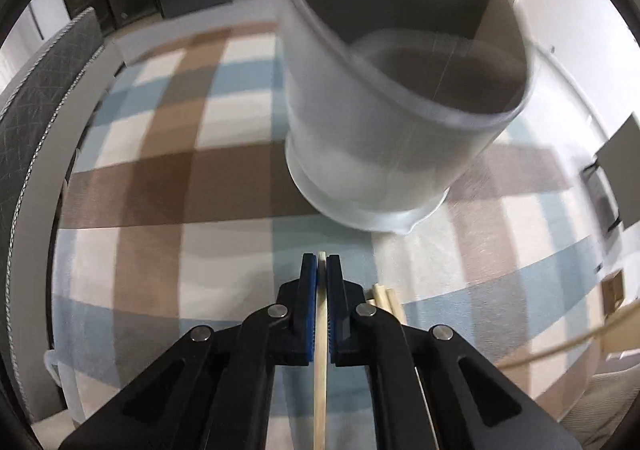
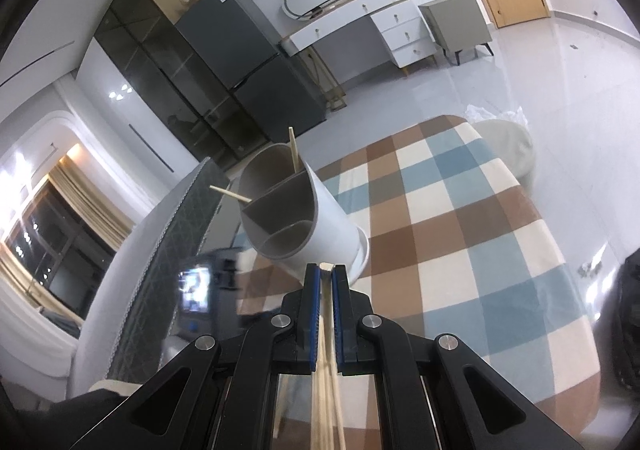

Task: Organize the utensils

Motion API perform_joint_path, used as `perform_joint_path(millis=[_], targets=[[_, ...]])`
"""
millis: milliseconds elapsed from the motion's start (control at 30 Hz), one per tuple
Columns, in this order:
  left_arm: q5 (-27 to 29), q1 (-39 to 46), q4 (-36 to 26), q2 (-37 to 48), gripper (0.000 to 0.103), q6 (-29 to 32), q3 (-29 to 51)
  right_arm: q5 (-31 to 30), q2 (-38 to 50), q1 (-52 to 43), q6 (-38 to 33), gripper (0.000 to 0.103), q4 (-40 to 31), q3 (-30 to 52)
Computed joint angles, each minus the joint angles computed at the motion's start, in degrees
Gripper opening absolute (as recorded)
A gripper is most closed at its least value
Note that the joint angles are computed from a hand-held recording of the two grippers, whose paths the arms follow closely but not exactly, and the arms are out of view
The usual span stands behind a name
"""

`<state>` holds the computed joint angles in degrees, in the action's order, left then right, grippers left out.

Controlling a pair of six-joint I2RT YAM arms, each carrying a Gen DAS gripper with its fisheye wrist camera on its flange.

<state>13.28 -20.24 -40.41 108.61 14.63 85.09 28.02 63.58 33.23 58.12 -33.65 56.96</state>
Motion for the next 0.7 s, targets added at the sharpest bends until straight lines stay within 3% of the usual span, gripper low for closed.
perform_joint_path(millis=[333,700], targets=[[14.8,10.5,2.1,-18.5,0.000,0.8,-9.9,12.3,4.3,10.4,-0.8,0.005,-4.8,6.7],[19.2,12.7,3.1,-20.3,0.000,0.2,-9.8,17.1,7.9,15.6,3.8,0.005,-11.0,10.4]])
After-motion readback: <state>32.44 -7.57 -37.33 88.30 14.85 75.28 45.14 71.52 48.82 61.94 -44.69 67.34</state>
